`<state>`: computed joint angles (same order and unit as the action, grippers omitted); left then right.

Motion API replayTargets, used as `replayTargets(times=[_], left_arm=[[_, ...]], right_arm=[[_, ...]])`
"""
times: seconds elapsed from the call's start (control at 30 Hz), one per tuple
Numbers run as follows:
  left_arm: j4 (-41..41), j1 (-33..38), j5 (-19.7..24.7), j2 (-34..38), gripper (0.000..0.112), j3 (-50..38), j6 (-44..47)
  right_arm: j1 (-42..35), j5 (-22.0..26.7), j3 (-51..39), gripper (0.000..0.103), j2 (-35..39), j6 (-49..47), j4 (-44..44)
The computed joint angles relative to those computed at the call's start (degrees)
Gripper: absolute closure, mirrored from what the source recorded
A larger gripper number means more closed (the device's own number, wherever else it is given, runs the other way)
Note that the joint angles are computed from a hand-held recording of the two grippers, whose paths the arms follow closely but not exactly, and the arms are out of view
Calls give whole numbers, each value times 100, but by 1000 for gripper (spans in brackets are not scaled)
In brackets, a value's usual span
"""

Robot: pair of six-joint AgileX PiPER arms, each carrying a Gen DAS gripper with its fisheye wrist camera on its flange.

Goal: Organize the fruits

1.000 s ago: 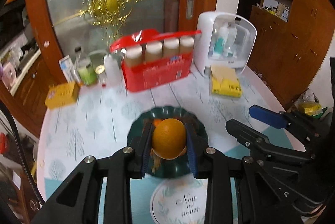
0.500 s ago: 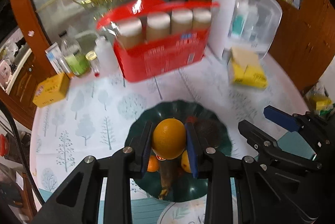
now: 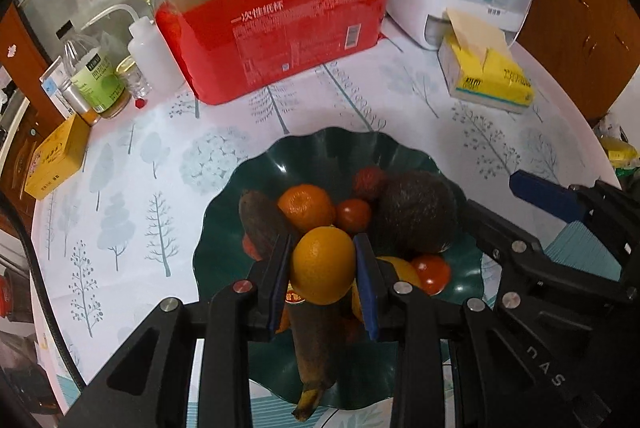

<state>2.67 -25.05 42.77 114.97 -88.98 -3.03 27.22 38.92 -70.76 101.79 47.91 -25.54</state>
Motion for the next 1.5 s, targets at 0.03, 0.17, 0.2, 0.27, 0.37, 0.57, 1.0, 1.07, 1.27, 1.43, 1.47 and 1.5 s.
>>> replayTargets(times=[0.03,0.17,0.2,0.27,0.37,0.57,1.0,1.07,1.27,1.43,1.47,1.5], left_arm=[[54,-14,-19,1,83,33,-37],[113,5,-63,-56,78,158,-79],[73,26,-63,-66,73,175,-68],[55,69,-86,-113,64,238,-110],[13,126,-197,-249,49,421,-115],[75,144,-297,-489,39,658,-192],[-12,131,-231,-974,30,987,-251],[61,100,-222,-1138,29,1095,-362],[143,6,-415,-1925,21,1811,-617],[598,-280,-399,-2587,20,2511,-1272],[696,-359,-375,-2762,20,2697,-1452],[747,-414,-374,-2897,20,2845,-1580]], right_arm=[[35,-19,15,56,18,85,-103],[114,-20,38,56,67,255,-326],[106,-28,46,55,70,256,-324],[86,-47,76,55,62,287,-325],[42,-72,117,55,43,260,-251],[50,-85,174,55,4,293,-259],[117,29,372,55,-407,478,-326],[170,76,405,55,-509,528,-359],[394,209,593,54,-885,711,-467],[660,239,994,48,-1357,1052,-568],[715,238,1081,46,-1448,1125,-593],[787,233,1199,46,-1573,1209,-613]])
